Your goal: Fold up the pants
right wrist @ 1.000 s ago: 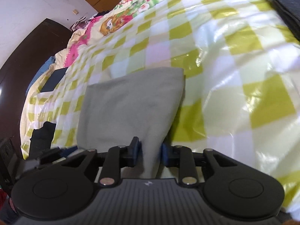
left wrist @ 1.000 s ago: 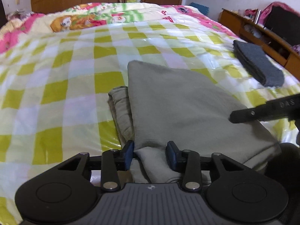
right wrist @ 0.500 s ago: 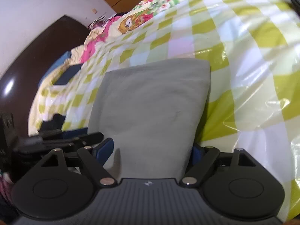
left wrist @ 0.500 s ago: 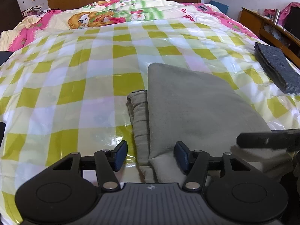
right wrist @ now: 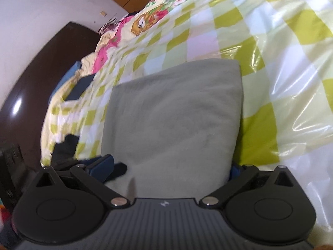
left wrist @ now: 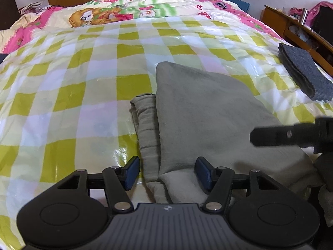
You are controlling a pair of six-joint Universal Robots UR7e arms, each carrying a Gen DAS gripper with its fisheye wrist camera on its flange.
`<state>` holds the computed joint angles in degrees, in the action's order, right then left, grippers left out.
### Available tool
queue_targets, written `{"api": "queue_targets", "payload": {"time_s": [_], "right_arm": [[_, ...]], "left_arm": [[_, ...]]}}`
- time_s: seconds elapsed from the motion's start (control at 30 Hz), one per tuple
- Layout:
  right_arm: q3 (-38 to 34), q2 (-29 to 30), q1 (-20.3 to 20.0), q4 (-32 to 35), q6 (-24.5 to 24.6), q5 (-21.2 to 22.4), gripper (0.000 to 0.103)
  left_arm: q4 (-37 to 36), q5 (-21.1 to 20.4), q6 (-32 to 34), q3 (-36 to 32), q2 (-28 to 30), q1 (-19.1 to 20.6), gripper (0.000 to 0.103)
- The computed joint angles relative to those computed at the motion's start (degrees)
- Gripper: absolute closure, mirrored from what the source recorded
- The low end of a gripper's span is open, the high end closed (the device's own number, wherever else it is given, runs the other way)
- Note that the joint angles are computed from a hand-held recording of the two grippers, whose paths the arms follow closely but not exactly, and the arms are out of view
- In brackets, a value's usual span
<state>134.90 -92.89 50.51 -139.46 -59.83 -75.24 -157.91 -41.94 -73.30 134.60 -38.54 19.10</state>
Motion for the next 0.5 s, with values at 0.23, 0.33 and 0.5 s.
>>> {"api": "queue_targets", "payload": {"time_s": [0.23, 0.33, 0.5], "right_arm": [[-0.1, 1.0, 0.2, -1.2, 1.1, 0.9, 0.000], [-1.5, 0.7, -0.6, 2.1, 0.6, 1.6, 0.006], [-2.0, 0.1, -1.7, 2.4, 1.5, 1.9, 0.058]], "left_arm": [[0.3, 0.1, 0.2, -0.2, 0.4, 0.1, 0.025], [-0.2, 0.1, -0.2, 0.1, 0.0, 0.4, 0.022], [-2.3, -0.2, 1.8, 0.0, 0.4, 0.5, 0.038]]}}
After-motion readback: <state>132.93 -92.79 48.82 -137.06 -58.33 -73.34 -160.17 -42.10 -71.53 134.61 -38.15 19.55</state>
